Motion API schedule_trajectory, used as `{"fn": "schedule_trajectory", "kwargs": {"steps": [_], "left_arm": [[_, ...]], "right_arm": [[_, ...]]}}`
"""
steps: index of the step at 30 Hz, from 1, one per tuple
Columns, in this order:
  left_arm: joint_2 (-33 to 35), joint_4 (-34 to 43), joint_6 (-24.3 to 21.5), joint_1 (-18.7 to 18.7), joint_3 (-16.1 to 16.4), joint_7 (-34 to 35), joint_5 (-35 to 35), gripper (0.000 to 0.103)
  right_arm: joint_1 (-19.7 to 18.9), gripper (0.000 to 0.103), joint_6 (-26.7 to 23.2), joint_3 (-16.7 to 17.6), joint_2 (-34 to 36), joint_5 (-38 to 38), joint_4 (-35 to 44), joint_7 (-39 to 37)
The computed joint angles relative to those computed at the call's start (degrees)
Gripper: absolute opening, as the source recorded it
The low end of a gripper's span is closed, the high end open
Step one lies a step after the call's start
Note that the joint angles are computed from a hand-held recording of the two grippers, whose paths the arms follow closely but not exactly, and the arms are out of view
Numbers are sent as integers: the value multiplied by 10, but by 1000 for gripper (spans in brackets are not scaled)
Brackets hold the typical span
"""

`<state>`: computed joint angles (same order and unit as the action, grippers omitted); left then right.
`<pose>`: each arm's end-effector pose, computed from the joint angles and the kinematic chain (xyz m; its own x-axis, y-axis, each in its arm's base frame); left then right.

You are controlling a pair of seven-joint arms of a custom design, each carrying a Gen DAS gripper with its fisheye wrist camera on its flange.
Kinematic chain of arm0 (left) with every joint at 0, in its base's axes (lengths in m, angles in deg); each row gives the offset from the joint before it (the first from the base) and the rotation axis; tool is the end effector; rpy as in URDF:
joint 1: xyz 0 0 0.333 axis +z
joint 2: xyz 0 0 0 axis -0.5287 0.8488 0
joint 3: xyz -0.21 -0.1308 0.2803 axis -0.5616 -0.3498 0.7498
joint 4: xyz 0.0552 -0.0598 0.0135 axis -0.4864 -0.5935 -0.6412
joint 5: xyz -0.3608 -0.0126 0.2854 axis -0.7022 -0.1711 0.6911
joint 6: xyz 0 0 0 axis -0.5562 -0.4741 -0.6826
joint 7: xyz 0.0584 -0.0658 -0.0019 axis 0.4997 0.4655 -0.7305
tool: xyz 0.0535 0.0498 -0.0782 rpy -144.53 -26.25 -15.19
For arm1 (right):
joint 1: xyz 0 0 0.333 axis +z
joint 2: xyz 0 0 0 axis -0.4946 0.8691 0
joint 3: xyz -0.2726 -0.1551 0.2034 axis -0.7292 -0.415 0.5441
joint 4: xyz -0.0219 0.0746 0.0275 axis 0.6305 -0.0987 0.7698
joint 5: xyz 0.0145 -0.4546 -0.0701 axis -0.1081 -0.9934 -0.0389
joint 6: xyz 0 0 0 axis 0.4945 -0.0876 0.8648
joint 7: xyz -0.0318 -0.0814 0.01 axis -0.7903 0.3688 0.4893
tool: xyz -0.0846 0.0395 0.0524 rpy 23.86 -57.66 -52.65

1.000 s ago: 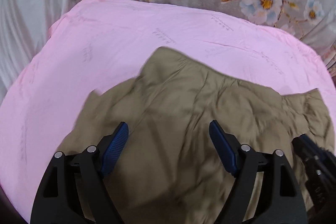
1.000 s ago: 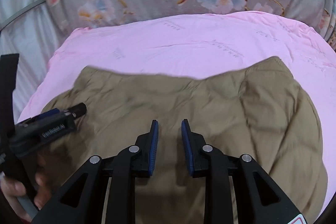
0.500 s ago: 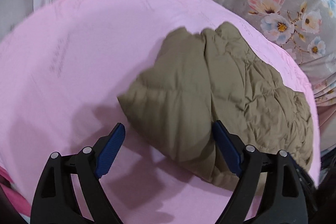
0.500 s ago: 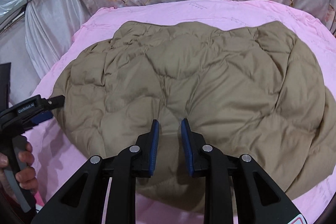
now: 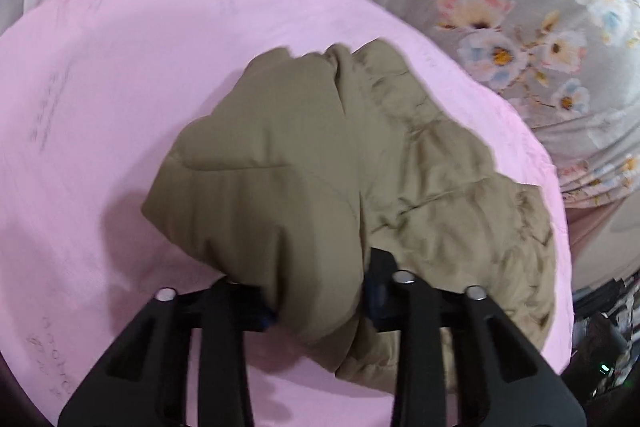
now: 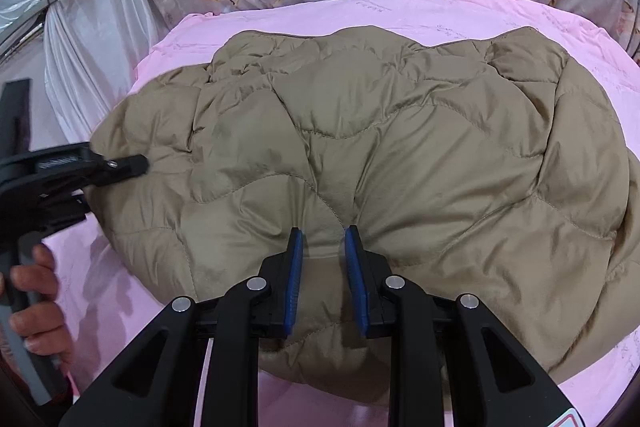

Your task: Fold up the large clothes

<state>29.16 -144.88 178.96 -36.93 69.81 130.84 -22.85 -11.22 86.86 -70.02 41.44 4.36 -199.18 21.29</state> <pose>0.5630 -0.0896 0.5346 0.1044 -0.8895 0.4449 -0.7841 -0.3488 -0.5134 0.5271 0.1279 0.5158 0.1378 -0.9669 -0.2148 -0.8092 0.0151 -0.5874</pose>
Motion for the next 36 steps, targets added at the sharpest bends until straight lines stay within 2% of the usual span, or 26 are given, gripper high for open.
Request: {"fn": "schedule_trajectory", "kwargs": {"steps": [2, 4, 6, 11, 14, 18, 22, 23, 27, 29, 34, 36], "left_arm": [[-19, -2, 6, -16, 11, 40, -33, 19], [-36, -3, 6, -31, 23, 78, -67, 18], [-48, -2, 4, -27, 22, 89, -63, 18], [-69, 1, 5, -15, 12, 82, -30, 17], [-87, 4, 15, -23, 1, 92, -3, 17], [-107, 7, 19, -61, 3, 136, -3, 15], [-102, 16, 12, -88, -3, 163, -9, 15], [-99, 16, 13, -94, -4, 169, -10, 15], [-87, 26, -8, -104, -12, 186, -8, 15], [-78, 32, -19, -105, -16, 187, -5, 15], [-49, 51, -47, -102, -40, 169, 18, 15], [-34, 60, -60, -97, -54, 150, 43, 15]], "right_arm": [[2, 21, -7, -3, 0, 6, 3, -3], [14, 9, -23, -18, -5, 40, 9, -23], [28, 3, -53, -39, -18, 93, 15, -57], [27, 1, -131, -37, -33, 127, 36, -104], [28, 1, -141, -24, -7, 149, 49, -125], [35, 1, -165, -33, 47, 275, 83, -193], [18, 1, -196, -30, 86, 386, 115, -252], [9, 1, -204, -27, 86, 393, 117, -251], [-28, 1, -205, -15, 28, 396, 85, -249], [-48, 1, -198, -16, -13, 366, 64, -220], [-115, 2, -147, 2, -99, 183, 8, -74], [-135, 3, -141, 8, -122, 127, -5, -33]]}}
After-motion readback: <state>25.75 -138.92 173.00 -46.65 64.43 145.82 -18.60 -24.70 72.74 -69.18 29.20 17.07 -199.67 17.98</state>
